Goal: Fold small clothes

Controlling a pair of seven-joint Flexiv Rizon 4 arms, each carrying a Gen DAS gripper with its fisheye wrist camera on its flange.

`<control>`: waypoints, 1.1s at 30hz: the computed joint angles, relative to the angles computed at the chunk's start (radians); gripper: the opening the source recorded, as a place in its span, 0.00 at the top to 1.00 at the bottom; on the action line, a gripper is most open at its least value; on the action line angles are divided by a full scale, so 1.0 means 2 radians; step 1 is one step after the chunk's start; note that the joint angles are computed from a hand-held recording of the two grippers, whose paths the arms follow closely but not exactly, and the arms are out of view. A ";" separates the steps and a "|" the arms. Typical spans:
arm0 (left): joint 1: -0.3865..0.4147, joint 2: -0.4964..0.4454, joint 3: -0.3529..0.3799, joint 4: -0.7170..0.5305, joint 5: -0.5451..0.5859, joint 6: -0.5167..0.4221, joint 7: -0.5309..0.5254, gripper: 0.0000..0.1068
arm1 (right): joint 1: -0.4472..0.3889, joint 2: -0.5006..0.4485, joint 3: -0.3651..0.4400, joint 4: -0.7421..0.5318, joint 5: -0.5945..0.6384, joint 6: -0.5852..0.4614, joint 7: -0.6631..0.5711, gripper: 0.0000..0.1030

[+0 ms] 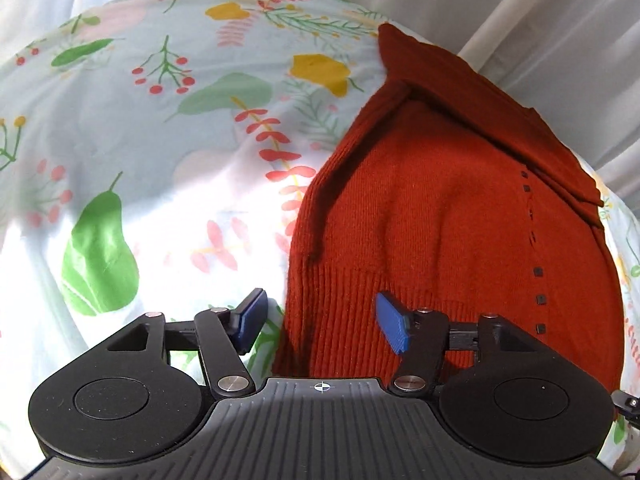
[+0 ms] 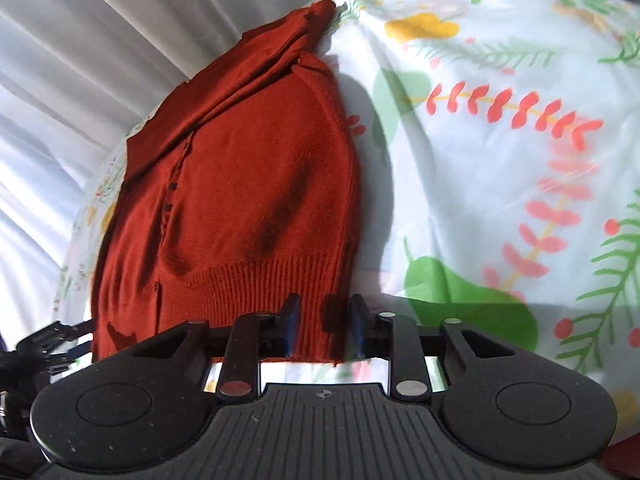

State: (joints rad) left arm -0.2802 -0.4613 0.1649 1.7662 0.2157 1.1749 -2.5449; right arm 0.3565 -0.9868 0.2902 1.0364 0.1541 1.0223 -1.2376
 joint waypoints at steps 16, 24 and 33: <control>0.045 0.000 -0.050 0.047 -0.111 0.068 0.091 0.93 | -0.025 -0.018 0.042 -0.024 0.067 0.008 -0.037 0.95; 0.059 0.000 -0.068 0.059 -0.175 0.175 0.112 0.94 | -0.034 -0.024 0.068 -0.041 0.101 0.047 -0.098 0.95; 0.075 -0.043 -0.069 -0.016 -0.222 0.211 0.179 0.94 | -0.006 -0.068 0.046 -0.140 0.091 0.069 -0.104 0.95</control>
State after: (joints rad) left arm -0.1293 -0.5472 0.0270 1.7338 -0.2277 1.5977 -2.1876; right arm 0.3455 -1.1218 0.3813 0.7573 0.3353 1.1599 -1.4446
